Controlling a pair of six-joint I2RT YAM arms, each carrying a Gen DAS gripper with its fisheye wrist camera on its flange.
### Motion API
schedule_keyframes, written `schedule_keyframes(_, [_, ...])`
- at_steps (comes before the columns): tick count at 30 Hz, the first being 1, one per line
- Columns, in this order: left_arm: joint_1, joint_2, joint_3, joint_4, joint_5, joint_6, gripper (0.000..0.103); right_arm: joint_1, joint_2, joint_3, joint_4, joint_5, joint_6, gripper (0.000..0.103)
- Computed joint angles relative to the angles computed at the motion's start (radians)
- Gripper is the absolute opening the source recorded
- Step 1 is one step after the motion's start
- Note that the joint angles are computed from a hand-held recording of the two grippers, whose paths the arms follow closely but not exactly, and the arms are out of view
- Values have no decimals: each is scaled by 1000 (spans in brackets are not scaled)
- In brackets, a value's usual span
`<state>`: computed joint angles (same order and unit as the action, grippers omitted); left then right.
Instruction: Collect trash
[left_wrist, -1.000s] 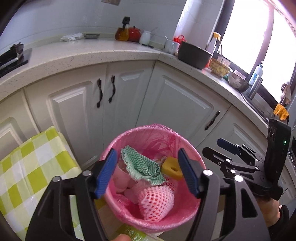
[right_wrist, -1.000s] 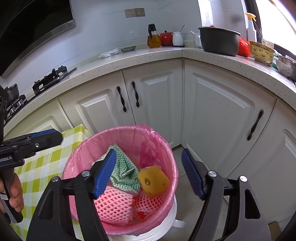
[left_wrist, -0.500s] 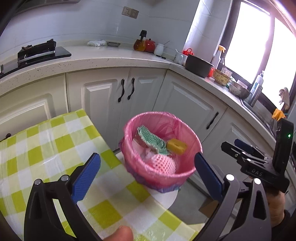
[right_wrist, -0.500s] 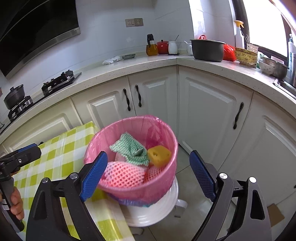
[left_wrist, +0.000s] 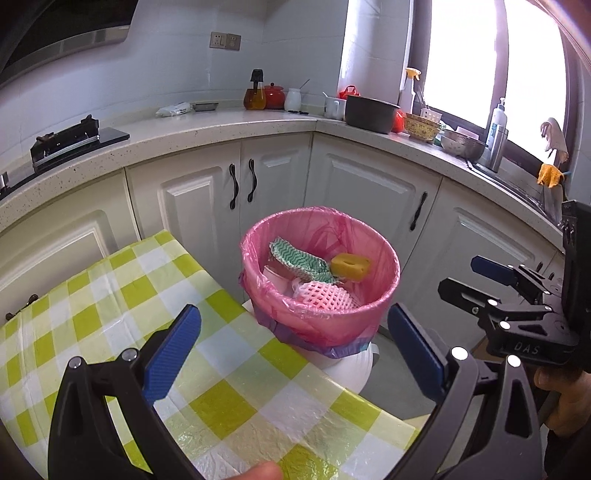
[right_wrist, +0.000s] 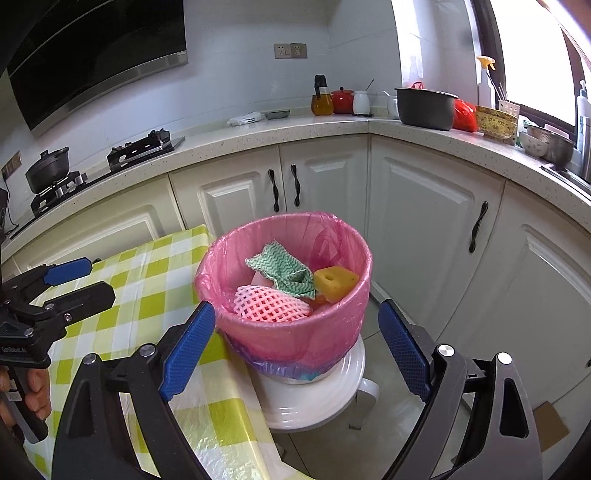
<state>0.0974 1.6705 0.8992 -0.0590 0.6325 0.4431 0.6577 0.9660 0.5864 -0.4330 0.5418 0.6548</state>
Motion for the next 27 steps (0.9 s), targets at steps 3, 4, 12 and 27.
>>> schedule_keyframes(3, [1, -3, 1, -4, 5, 0, 98, 6, 2, 6, 1, 7, -6, 85])
schedule_keyframes(4, [2, -2, 2, -4, 6, -1, 98, 4, 4, 7, 2, 6, -8, 85])
schedule_keyframes(12, [4, 2, 8, -10, 10, 1, 98, -3, 2, 3, 8, 3, -7, 85])
schedule_keyframes(27, [-9, 1, -3, 5, 3, -14, 98, -9, -3, 6, 12, -6, -17, 85])
